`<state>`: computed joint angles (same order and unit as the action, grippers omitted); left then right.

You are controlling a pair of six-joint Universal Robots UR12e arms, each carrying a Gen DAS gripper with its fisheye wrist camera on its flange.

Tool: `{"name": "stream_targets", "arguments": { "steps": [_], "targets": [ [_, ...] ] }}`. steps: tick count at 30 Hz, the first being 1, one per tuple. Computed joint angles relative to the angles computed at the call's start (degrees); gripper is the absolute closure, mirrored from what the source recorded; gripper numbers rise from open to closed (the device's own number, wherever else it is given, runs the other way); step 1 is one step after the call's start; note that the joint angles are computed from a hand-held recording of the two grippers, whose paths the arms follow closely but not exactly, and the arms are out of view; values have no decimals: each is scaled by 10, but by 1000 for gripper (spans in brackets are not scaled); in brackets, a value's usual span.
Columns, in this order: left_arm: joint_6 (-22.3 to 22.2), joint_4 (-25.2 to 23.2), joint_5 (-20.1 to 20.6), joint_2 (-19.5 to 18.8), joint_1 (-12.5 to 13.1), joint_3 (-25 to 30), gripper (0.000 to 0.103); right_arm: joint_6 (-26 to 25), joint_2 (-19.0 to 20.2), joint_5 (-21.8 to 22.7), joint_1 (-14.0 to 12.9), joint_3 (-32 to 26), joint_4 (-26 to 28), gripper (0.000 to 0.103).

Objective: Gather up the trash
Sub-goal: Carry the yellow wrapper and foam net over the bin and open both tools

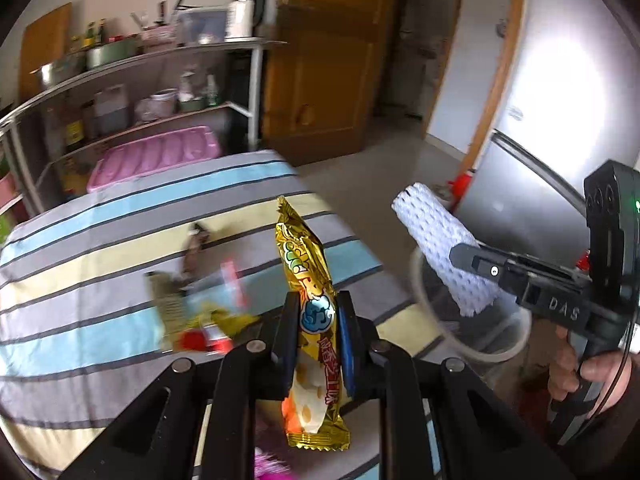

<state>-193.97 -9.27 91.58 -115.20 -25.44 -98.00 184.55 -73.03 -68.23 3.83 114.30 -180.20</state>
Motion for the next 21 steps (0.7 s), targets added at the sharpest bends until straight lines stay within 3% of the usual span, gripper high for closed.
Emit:
{"name": "stream_targets", "arguments": {
  "steps": [11, 21],
  "targets": [
    [41, -54, -89, -62, -32, 99, 84, 35, -39, -57, -52, 53, -16, 85],
    [68, -143, -117, -118, -59, 184, 84, 46, -35, -79, -92, 70, 16, 85]
  ]
}}
